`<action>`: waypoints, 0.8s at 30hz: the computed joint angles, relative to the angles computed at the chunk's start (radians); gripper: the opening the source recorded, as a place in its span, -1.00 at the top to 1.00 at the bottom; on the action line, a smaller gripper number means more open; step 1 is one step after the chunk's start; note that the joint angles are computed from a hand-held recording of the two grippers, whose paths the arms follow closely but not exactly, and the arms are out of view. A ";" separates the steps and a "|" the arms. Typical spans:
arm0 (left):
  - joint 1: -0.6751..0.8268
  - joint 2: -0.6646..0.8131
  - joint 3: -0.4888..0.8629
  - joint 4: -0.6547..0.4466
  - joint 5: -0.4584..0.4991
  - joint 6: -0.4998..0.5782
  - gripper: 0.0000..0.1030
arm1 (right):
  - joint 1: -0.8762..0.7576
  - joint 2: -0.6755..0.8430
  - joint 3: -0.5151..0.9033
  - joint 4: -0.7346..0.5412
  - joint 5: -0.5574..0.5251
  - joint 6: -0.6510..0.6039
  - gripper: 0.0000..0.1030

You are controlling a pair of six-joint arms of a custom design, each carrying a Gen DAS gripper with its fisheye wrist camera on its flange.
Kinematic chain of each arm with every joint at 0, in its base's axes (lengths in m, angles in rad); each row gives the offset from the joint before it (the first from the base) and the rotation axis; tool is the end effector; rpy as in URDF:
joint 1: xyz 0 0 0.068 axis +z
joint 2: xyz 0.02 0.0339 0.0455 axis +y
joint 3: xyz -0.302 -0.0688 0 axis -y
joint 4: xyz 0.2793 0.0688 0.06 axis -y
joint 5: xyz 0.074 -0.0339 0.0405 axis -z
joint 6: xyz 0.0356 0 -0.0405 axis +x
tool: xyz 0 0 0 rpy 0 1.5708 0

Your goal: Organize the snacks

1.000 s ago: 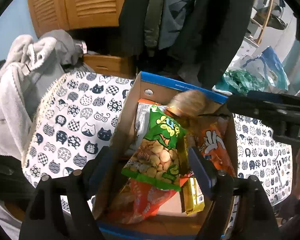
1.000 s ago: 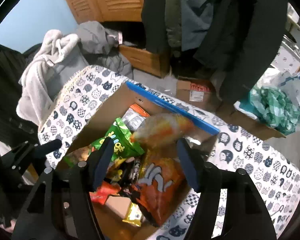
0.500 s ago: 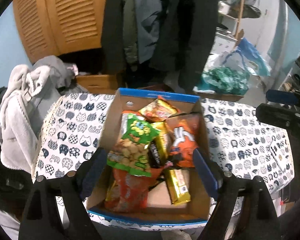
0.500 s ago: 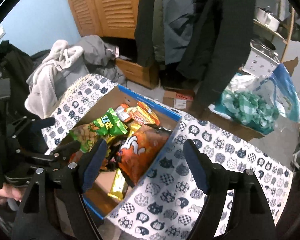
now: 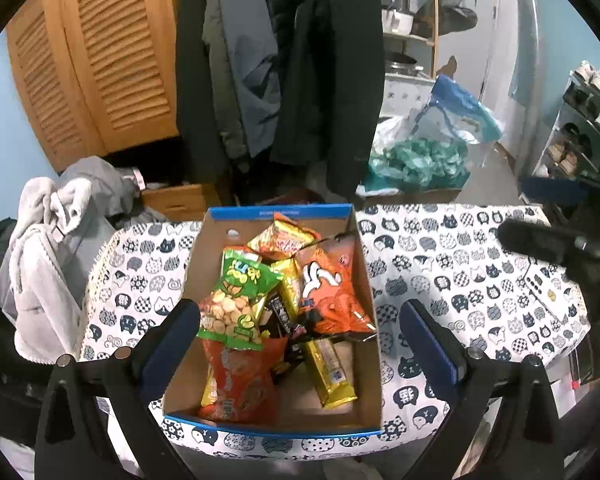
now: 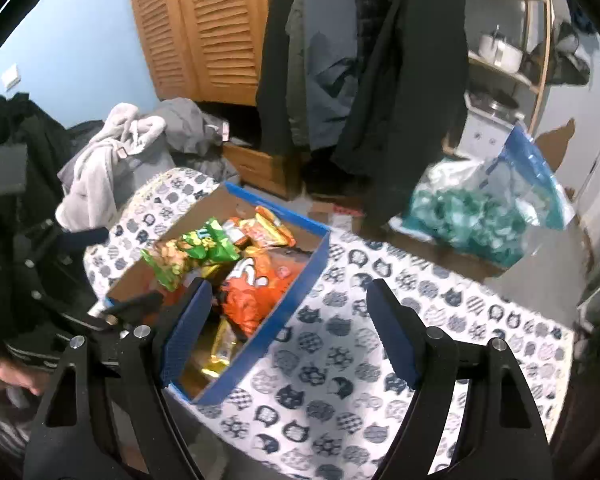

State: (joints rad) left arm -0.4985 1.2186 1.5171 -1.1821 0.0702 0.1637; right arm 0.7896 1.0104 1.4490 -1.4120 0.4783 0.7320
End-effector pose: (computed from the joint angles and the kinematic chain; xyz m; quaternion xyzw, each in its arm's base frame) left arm 0.2049 -0.1144 0.4518 0.3171 0.8860 -0.0887 0.3265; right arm 0.1146 0.0923 0.4549 0.0429 0.9301 0.0332 0.3632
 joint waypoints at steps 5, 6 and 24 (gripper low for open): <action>-0.021 -0.004 0.012 0.002 -0.009 -0.028 -0.96 | 0.030 -0.031 -0.011 -0.001 0.022 0.013 -0.53; -0.025 -0.002 0.013 0.003 -0.011 -0.031 -0.96 | 0.036 -0.035 -0.011 -0.003 0.032 0.015 -0.53; -0.050 0.001 0.013 0.016 -0.010 -0.068 -0.96 | -0.009 -0.076 -0.041 0.006 -0.002 -0.003 -0.53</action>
